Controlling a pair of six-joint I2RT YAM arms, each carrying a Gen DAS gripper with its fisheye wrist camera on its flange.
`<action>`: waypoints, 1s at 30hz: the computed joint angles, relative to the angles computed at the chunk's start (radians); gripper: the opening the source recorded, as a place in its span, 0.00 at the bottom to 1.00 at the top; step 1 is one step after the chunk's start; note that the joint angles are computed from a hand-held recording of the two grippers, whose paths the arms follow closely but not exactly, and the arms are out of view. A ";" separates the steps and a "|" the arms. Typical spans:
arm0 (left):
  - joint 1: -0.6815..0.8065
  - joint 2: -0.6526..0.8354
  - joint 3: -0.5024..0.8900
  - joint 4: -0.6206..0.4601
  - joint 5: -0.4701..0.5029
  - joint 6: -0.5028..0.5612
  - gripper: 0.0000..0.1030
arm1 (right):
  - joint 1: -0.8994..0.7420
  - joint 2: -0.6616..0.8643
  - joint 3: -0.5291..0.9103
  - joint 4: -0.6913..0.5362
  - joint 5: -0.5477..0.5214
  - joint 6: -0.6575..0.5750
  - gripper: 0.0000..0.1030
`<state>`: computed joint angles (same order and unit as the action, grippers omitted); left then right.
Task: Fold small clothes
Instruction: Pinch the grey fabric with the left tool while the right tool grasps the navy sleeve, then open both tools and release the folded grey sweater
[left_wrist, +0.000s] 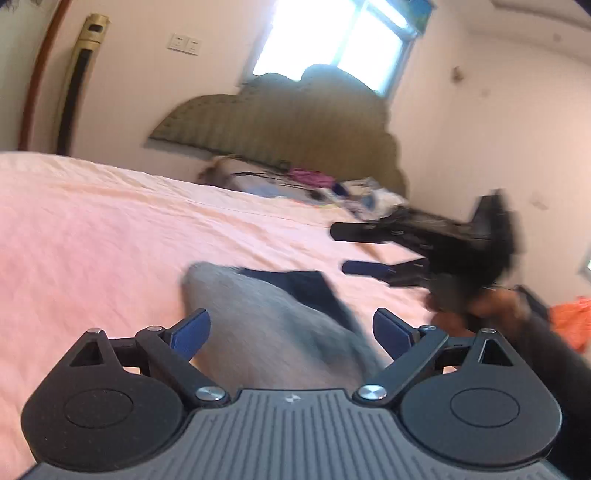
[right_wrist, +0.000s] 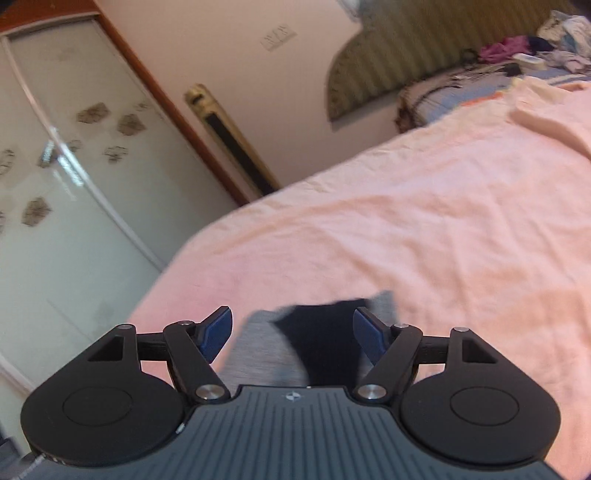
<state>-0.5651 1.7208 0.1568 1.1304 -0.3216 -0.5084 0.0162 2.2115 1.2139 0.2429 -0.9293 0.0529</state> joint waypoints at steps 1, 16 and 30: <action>0.005 0.063 0.031 0.030 0.009 0.024 0.93 | 0.020 0.001 -0.006 0.002 -0.014 0.003 0.84; -0.445 0.048 -0.038 -0.273 -0.433 -0.063 0.93 | -0.160 -0.174 -0.350 -0.103 -0.079 -0.164 0.88; -0.417 0.199 0.102 -0.350 -0.442 -0.066 0.92 | -0.287 -0.182 -0.365 -0.497 -0.094 -0.497 0.66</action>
